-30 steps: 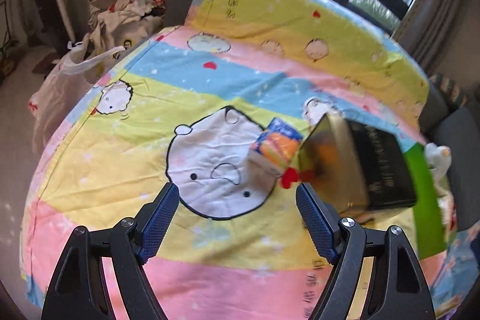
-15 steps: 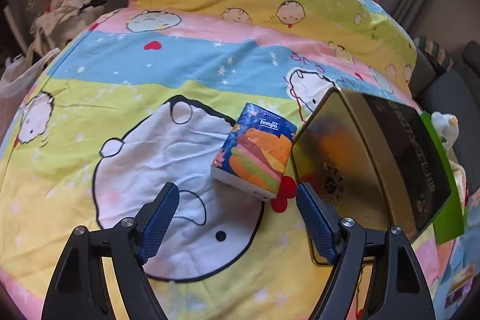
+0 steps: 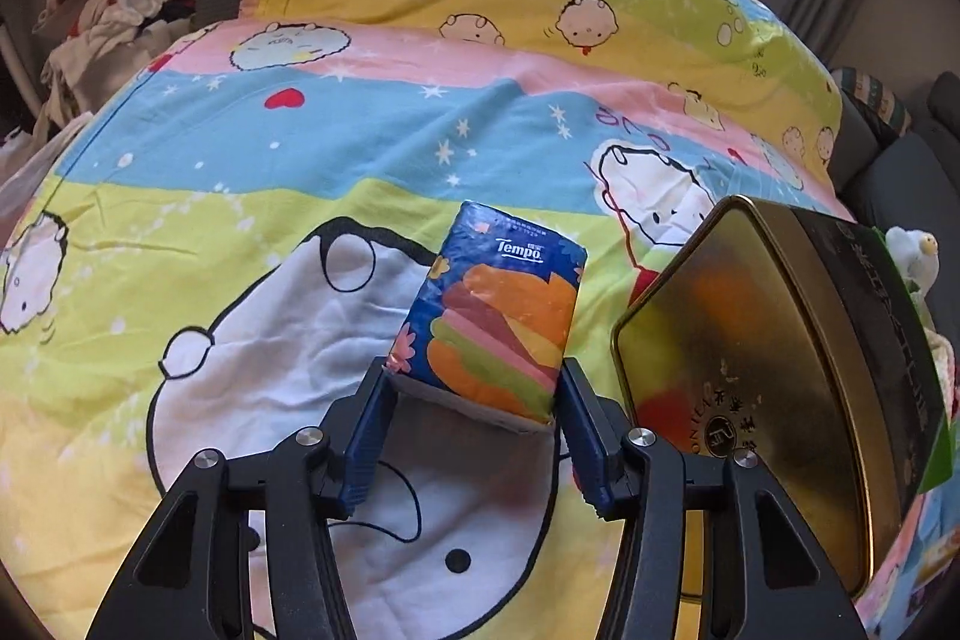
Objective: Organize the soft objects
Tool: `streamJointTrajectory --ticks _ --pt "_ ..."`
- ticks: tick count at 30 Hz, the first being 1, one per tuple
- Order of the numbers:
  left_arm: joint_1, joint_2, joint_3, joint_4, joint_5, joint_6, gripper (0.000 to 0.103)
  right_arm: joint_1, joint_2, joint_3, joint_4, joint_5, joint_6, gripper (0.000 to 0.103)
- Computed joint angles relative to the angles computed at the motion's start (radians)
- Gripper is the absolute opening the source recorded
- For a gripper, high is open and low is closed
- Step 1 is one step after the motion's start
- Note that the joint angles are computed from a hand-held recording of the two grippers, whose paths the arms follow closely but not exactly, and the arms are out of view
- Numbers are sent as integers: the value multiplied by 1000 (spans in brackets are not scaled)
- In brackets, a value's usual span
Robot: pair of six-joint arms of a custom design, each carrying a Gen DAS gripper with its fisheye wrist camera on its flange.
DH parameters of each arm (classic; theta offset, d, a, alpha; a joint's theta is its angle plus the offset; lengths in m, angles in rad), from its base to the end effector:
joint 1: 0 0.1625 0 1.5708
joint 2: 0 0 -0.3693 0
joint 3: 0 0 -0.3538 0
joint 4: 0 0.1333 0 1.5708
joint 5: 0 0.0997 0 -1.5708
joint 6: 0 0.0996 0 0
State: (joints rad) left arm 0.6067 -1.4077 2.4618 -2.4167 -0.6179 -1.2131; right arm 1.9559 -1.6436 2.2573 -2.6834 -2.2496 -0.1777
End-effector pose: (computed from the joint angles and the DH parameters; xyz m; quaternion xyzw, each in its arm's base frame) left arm -0.1409 -0.3589 0.1422 -0.0625 0.8829 -0.3613 0.2933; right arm 0.2110 -0.3321 0.3067 0.1748 -0.9007 0.2649 0.2968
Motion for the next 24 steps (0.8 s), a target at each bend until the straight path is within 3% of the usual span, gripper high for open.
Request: streamJointTrajectory --ticks 2,5,10,14,19,24 --pt "-15 -14 6 33 -5 -40 54 0 1 0 8 4 1 100" --pt "-75 -61 8 205 -18 -196 54 2 -11 3 24 23 1 100" --pt "-231 -138 20 467 -117 -470 54 -17 -54 5 105 117 24 100" --pt "-380 -164 32 593 -188 -667 54 -42 -96 13 200 230 34 99" --pt "-559 -116 18 605 -251 -808 54 -75 -138 29 304 339 47 96" --pt "-574 73 -62 439 -262 -680 54 -108 -169 47 373 380 44 91"
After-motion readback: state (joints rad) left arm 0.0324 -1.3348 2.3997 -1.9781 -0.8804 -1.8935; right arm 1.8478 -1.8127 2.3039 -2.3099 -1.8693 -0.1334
